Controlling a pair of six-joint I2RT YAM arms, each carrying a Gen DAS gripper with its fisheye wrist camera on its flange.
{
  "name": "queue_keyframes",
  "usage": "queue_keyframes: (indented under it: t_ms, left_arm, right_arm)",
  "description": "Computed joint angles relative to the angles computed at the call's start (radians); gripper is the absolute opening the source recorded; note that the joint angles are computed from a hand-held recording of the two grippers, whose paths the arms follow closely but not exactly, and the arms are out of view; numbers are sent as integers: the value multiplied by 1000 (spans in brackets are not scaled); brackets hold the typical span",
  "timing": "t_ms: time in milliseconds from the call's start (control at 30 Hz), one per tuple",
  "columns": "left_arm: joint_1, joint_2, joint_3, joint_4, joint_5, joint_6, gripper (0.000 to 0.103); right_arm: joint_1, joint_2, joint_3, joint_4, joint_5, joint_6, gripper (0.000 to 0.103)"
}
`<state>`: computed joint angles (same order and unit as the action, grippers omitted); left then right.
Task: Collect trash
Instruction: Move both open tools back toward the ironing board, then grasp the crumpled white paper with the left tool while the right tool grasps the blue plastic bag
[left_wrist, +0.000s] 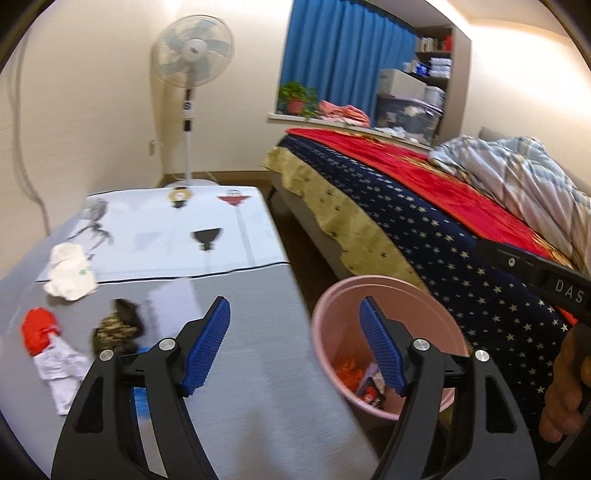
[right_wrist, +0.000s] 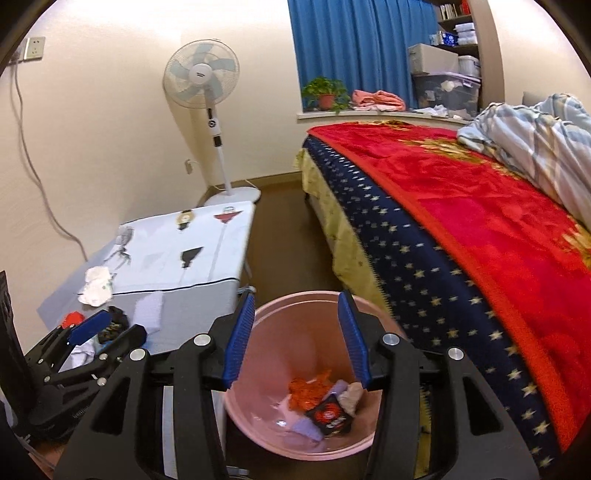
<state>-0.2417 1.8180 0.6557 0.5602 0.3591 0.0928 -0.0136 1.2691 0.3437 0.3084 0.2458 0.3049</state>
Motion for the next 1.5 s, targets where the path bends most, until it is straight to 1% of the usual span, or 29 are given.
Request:
queue_keyframes:
  t_ms: [200, 367, 400, 567, 867, 967, 1100, 1233, 1500]
  left_arm:
    - [134, -20, -16, -6, 20, 30, 65]
    - [228, 16, 10, -16, 16, 36, 59]
    - [240, 22, 10, -11, 12, 37, 55]
    - [320, 90, 38, 20, -15, 28, 52]
    - [401, 219, 89, 98, -103, -10, 52]
    - [425, 259, 127, 79, -127, -36, 52]
    - [453, 305, 185, 22, -137, -74, 52]
    - [460, 338, 230, -19, -131, -88, 52]
    - [477, 400, 320, -89, -112, -136, 52]
  right_arm:
    - [157, 106, 38, 67, 67, 67, 48]
    - [281, 227, 102, 118, 106, 92, 48]
    - [300, 254, 116, 132, 106, 99, 48]
    - [370, 403, 200, 180, 92, 136, 47]
    - [432, 645, 361, 210, 41, 187, 46]
    - [442, 712, 414, 202, 25, 198, 46]
    - [446, 786, 483, 172, -2, 202, 46]
    - [435, 841, 532, 150, -37, 222, 46]
    - [421, 915, 613, 103, -69, 238, 46]
